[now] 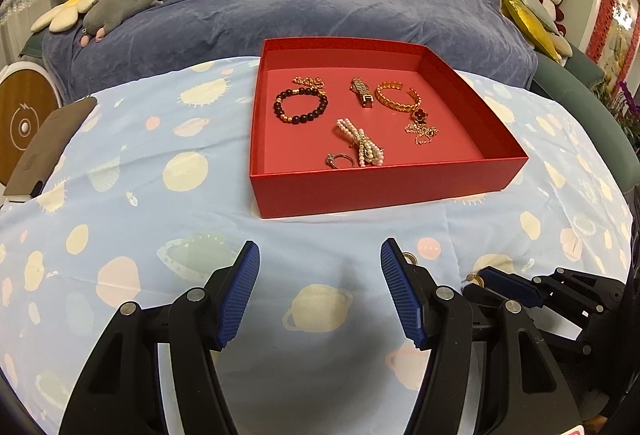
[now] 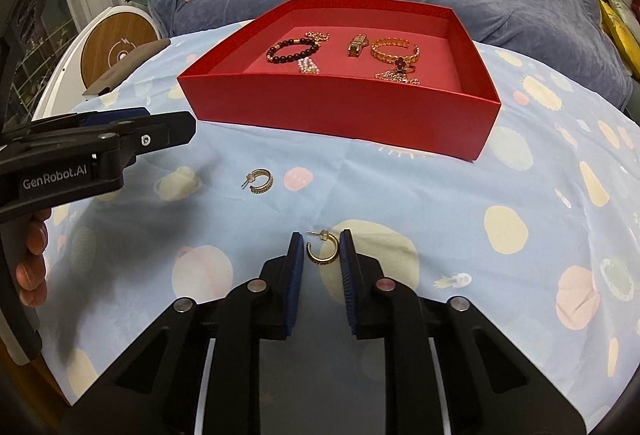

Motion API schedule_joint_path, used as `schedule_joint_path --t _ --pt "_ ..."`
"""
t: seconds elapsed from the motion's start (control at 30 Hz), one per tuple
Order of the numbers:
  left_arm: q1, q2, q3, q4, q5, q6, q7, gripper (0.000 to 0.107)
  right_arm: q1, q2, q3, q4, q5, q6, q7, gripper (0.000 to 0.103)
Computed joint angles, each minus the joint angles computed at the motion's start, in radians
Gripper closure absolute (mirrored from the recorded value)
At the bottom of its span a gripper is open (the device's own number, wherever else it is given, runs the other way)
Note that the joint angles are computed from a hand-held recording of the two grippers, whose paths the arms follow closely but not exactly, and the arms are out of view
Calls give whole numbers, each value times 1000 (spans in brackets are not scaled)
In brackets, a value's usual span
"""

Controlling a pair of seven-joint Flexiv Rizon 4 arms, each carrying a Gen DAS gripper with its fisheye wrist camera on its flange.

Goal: Organize jewelry
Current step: 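Close the right tool on a gold hoop earring, then hold the hoop in the right tool while the left tool grasps the other gold hoop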

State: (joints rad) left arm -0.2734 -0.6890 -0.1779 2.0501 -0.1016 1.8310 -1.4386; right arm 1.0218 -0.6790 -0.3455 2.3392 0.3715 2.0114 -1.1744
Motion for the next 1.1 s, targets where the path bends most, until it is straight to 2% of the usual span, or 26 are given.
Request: schedule_joint_path --t 0.37,0.67,0.8,0.87,0.93,1.03,1.1 --pt "15 -27 -57 -23 15 -43 9 46 -35 58 27 37 11 6 18 87" --pt "-63 -66 -7 -72 3 -59 27 48 -67 71 47 51 19 17 21 87" --pt "-83 -83 5 -93 2 -74 44 65 -69 75 48 54 26 21 20 87" --pt "-112 -88 34 -99 -3 -61 45 68 -72 77 51 56 27 23 18 87" --pt "-122 -90 42 -103 -6 -61 50 76 -76 78 54 56 26 21 17 87" --pt "-111 -92 29 -106 -4 -61 59 88 -78 81 55 57 27 20 15 87" --pt "-99 -94 17 -107 -3 -64 64 91 -80 80 57 57 28 25 14 87"
